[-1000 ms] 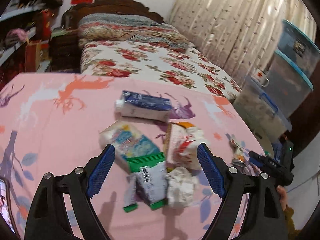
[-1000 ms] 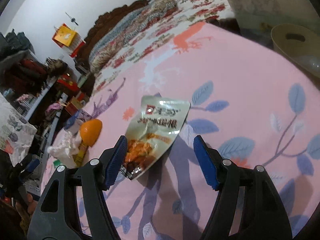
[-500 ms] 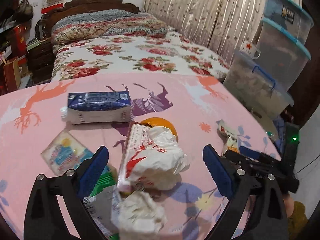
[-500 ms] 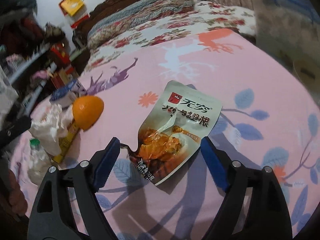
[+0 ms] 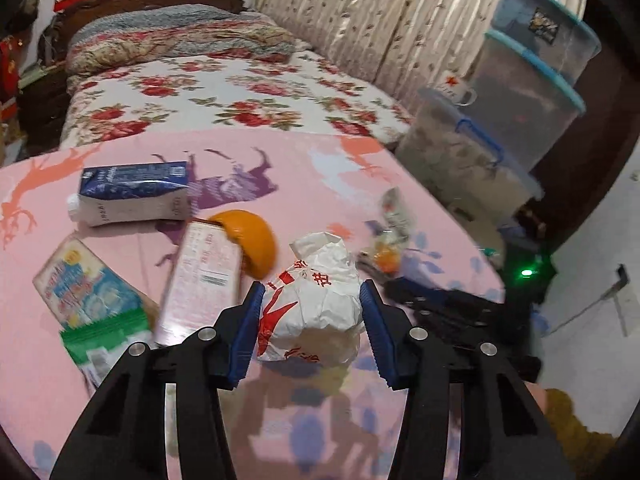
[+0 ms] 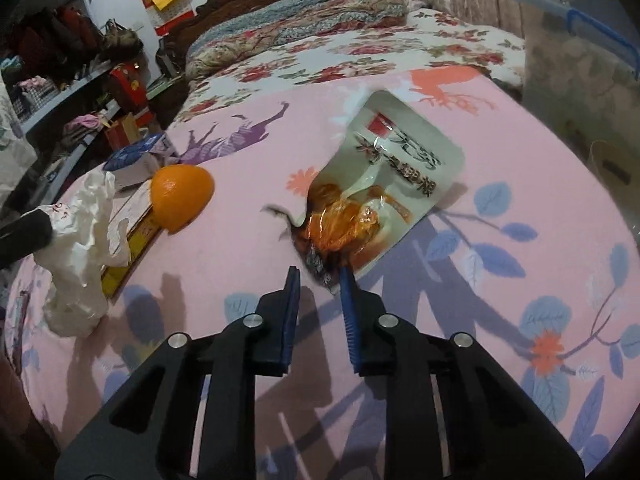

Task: Collect trash
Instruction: 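Grasp the crumpled white paper bag with the left tool while the right grasps the snack bag, then carry both bags over the wastebasket and open both tools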

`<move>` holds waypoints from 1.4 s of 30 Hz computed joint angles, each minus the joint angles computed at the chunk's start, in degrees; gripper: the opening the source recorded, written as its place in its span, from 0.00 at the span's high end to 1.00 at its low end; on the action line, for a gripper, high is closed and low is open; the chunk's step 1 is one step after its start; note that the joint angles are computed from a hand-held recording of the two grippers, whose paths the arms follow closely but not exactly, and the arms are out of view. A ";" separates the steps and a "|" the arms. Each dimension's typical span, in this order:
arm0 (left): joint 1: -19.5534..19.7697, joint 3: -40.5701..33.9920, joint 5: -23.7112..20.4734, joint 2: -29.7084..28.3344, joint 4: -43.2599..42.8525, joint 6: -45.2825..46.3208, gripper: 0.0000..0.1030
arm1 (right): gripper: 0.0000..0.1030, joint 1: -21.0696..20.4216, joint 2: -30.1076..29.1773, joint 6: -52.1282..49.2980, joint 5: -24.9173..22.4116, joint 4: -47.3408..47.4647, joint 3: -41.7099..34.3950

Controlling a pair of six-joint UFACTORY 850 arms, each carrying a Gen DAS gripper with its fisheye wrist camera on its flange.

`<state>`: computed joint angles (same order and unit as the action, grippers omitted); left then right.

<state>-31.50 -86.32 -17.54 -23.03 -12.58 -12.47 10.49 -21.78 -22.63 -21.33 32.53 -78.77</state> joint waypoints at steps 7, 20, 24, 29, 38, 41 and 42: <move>-1.12 -4.02 -2.97 -3.29 -8.66 8.11 0.55 | 0.79 -3.13 3.57 -17.99 -3.59 21.33 5.05; -1.39 -27.37 -12.90 -19.43 0.54 -0.55 0.54 | 0.37 -11.49 -3.74 -17.28 -24.42 41.95 -1.42; -1.70 -39.99 -20.11 -27.48 9.78 -7.78 0.54 | 0.42 -11.54 -6.52 -13.75 -27.97 44.28 -3.39; -0.02 -46.18 -25.14 -32.19 5.98 -9.78 0.54 | 0.42 -10.82 -8.07 -11.86 -26.22 44.96 -5.53; 0.62 -42.48 -23.36 -30.59 2.14 -8.60 0.54 | 0.58 -9.23 -14.01 -7.93 -22.94 42.99 -14.27; 0.86 -41.72 -23.15 -30.19 -0.84 -6.78 0.54 | 0.83 -9.54 -15.43 -7.24 -25.42 43.18 -15.51; 0.94 -40.60 -22.43 -29.52 -2.61 -5.48 0.54 | 0.84 -9.65 -14.92 -8.02 -25.05 43.22 -14.94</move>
<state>-30.55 -126.93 -39.97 -52.55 -15.19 -17.95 0.85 -36.70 -30.65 -46.38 75.75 -93.72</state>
